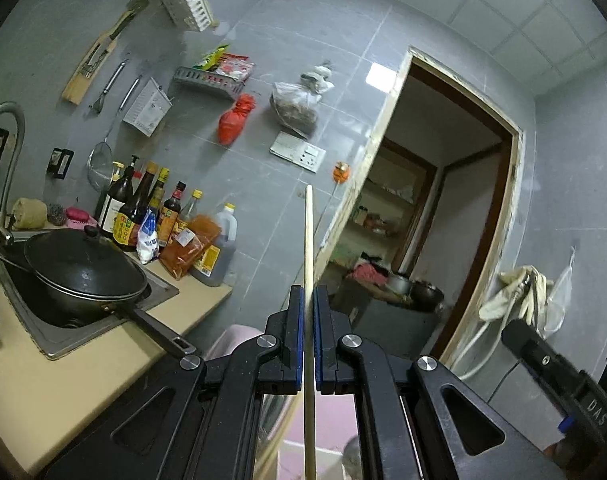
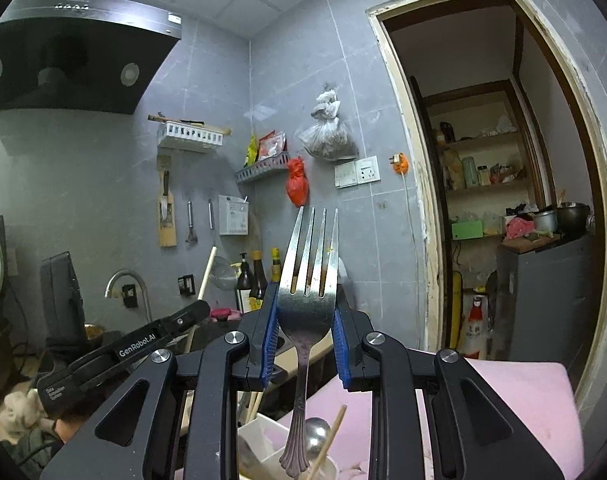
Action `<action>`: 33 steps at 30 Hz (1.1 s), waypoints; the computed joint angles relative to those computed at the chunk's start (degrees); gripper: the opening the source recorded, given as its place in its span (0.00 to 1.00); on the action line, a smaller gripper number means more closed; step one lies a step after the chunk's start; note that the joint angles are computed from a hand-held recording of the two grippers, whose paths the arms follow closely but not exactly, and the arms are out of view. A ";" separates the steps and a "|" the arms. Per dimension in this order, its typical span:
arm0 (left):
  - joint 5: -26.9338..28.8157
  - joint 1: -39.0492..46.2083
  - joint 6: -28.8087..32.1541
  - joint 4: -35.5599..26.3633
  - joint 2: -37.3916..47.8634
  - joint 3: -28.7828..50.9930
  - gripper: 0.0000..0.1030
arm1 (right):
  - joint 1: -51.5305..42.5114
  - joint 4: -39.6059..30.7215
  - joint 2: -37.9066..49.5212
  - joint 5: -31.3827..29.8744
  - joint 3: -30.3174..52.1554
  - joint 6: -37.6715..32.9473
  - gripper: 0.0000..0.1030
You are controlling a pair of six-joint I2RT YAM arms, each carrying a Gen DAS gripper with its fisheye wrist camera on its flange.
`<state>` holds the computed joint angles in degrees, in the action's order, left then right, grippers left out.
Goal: Organize utensils
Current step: 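Lift and carry the fork and chopstick with both grippers over the white holder, then lower the fork and chopstick into the holder and open both grippers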
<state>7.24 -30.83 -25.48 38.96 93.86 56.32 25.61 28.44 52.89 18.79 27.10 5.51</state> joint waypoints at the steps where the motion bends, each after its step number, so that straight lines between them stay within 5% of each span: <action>1: -0.32 0.05 -0.34 1.47 0.49 -0.41 0.02 | -0.56 2.60 1.16 -0.67 -0.77 0.21 0.21; 7: -3.29 -0.25 -1.07 8.04 3.12 -2.50 0.02 | -4.74 9.33 7.63 -5.57 -2.33 3.60 0.21; 15: -9.43 -2.82 2.34 12.17 5.30 -4.03 0.03 | -5.22 19.21 14.05 -4.86 -4.65 3.95 0.21; 33: -11.48 -4.69 8.70 13.63 7.11 -6.95 0.03 | -2.01 20.94 19.75 -1.17 -3.94 1.42 0.22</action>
